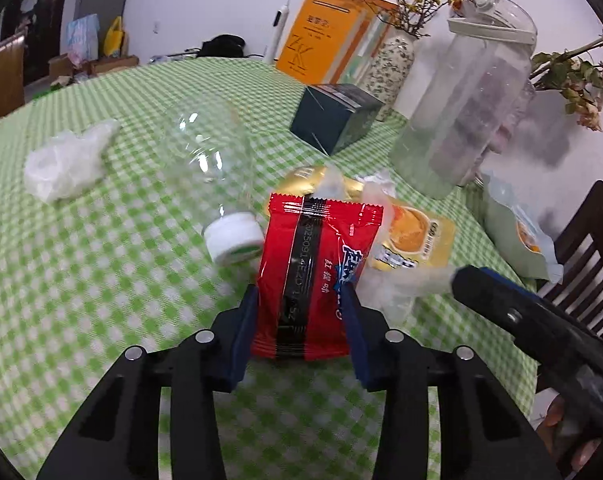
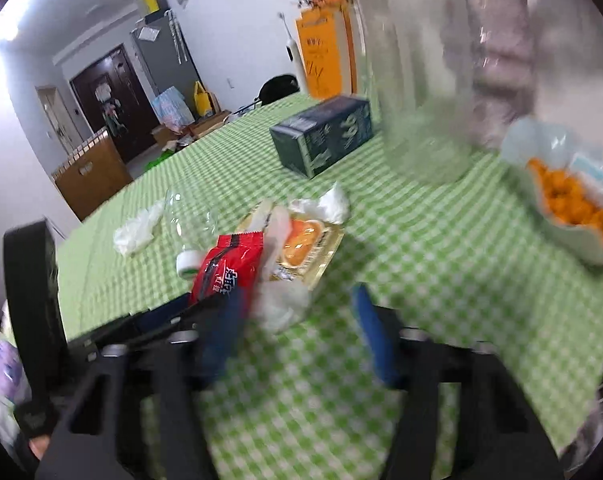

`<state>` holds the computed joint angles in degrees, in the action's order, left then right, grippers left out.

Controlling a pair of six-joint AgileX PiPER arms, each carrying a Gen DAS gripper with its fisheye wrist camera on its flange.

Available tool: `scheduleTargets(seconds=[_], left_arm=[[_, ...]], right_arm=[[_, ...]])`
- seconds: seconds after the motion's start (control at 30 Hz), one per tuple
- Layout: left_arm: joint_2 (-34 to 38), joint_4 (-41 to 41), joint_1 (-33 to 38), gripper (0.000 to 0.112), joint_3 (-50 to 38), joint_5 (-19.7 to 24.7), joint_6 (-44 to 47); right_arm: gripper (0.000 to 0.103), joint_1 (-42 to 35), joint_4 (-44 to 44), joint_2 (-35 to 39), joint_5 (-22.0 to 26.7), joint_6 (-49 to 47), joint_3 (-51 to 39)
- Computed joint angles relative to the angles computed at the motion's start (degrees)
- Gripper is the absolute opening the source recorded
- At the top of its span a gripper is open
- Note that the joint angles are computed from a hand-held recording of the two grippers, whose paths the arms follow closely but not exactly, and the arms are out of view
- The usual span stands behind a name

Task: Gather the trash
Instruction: 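Grasp the red snack wrapper with the left tool and lift it, then carry the red wrapper with the left tool to the box and open it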

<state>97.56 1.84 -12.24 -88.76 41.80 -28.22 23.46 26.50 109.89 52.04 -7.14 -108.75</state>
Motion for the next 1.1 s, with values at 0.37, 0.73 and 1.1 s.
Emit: scheduleTargets(seconds=[0.37, 0.73, 1.1], left_arm=[[-7.7, -6.8, 9.0, 0.038, 0.8, -2.4, 5.8], [-11.7, -2.1, 6.1, 0.038, -0.9, -2.1, 3.9], [-14.1, 5.5, -3.5, 0.038, -3.8, 0.4, 1.0]], right_arm=[[0.004, -0.2, 0.0, -9.7, -2.3, 0.5, 5.4], [0.004, -5.6, -2.8, -25.3, 0.4, -3.4, 9.7], [0.004, -40.0, 7.2, -45.1, 13.5, -20.1, 26.3]])
